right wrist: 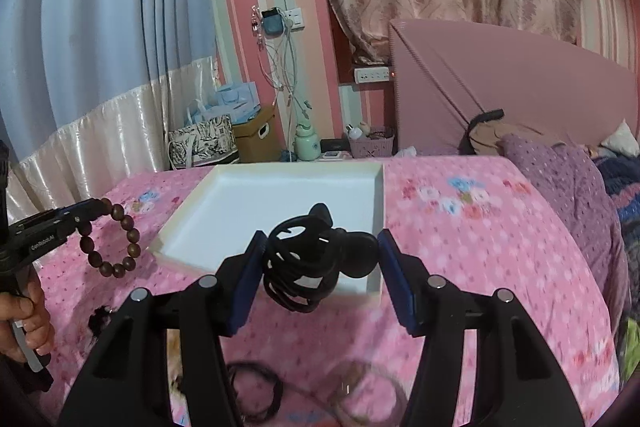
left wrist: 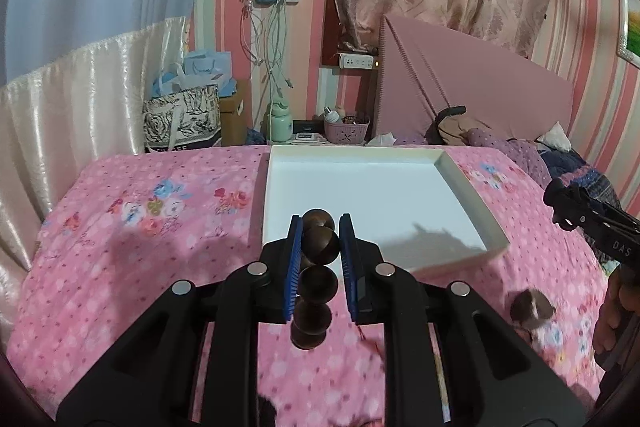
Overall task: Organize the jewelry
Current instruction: 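Carry both items over the white tray and open the right tool to drop the clip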
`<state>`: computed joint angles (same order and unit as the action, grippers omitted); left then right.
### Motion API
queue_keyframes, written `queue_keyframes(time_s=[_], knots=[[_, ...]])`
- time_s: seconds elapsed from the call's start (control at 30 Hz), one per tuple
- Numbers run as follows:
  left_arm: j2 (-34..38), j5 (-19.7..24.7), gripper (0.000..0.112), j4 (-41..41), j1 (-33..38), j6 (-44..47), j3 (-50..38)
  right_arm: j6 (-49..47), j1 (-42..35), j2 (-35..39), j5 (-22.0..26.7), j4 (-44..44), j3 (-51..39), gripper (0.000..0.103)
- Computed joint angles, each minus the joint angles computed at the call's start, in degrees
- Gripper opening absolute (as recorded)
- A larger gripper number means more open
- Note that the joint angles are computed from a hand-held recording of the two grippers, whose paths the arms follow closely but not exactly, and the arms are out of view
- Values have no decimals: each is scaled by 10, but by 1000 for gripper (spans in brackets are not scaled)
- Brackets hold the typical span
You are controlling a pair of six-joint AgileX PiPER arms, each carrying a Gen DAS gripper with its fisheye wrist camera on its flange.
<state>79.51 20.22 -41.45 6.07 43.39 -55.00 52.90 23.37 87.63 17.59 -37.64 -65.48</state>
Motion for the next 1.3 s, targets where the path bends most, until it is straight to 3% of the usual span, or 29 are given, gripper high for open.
queue_keyframes(time_s=[0.1,0.33,0.57,1.0,1.3], knots=[[47,6,17,-65,10,50,-35,-50,-12,49,2,41,-49,57],[127,-7,17,-85,3,64,-95,-132,-33,160,17,130,-141,57],[189,-21,17,-154,1,119,-107,-153,-22,228,74,116,-198,57],[240,-22,17,-132,-42,110,-118,-185,-14,264,137,131,-241,57],[272,-24,18,-26,-66,1,-139,-198,-14,276,159,137,-257,57]])
